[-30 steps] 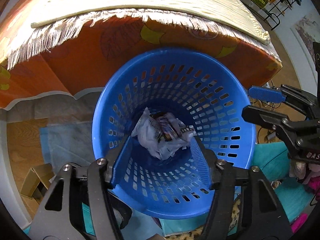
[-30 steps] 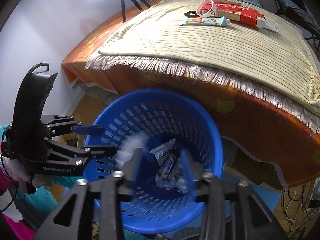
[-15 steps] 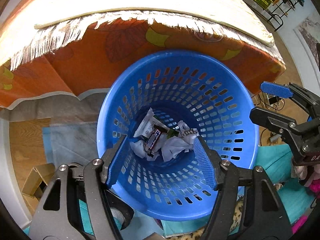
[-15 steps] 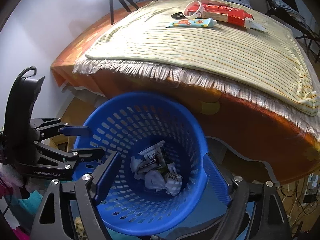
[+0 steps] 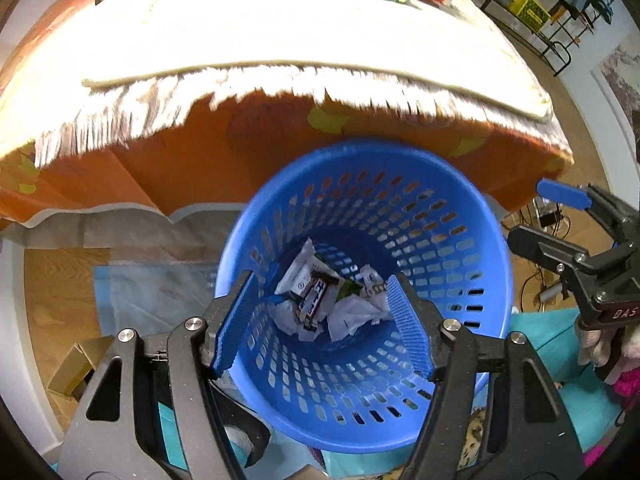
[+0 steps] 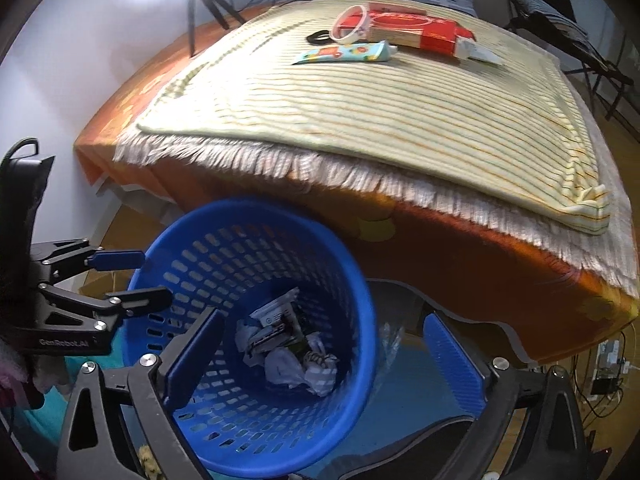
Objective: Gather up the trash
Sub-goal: 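Move both tools back over the bed toward the snack wrapper and red box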
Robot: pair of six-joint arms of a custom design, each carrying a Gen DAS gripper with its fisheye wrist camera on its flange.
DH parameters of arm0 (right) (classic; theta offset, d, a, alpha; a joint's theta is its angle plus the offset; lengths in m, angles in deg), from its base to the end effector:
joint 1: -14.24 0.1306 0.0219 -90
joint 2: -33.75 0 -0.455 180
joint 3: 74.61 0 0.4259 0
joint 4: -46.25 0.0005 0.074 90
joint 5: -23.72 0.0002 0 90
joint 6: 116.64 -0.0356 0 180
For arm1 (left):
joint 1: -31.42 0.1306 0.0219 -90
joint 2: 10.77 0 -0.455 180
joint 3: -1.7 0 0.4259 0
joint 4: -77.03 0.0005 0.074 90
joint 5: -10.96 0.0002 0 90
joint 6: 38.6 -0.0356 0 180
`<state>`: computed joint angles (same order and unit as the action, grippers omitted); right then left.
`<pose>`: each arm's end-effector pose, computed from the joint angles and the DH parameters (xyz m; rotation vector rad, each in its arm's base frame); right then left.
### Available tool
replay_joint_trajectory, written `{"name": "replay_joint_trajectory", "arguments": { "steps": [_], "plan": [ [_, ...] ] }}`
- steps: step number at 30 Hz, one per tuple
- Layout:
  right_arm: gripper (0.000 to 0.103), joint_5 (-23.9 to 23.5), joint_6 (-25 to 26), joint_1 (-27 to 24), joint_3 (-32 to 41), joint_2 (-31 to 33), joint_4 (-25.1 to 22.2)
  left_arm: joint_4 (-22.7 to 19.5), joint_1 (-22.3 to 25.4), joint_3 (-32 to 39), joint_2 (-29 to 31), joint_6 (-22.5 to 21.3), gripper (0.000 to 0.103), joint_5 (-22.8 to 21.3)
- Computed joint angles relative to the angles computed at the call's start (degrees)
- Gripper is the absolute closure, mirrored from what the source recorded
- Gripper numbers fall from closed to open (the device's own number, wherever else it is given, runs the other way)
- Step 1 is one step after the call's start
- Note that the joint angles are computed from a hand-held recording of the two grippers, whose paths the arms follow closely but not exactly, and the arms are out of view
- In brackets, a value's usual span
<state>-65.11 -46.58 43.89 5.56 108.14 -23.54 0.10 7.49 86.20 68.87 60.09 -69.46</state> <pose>0.3231 0.1825 0.5131 -0.2231 2.7024 0.2373 0.3610 -0.1672 0.5104 0.4177 2.8364 -0.3576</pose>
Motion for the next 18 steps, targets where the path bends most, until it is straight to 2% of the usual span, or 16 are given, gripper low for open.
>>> {"name": "replay_joint_trajectory", "arguments": {
  "steps": [6, 12, 18],
  "plan": [
    [0.002, -1.10, -0.05, -3.09, 1.38, 0.29, 0.53, 0.28, 0.98, 4.01, 2.07, 0.29, 0.034, -0.20],
    [0.002, -0.41, 1.68, -5.45, 3.59, 0.99, 2.76, 0.33, 1.80, 8.12, 4.65, 0.73, 0.034, 0.26],
    [0.002, -2.04, 4.08, -7.86, 6.51, 2.63, 4.90, 0.04, 2.07, 13.37, 8.13, 0.04, 0.034, -0.30]
  ]
}}
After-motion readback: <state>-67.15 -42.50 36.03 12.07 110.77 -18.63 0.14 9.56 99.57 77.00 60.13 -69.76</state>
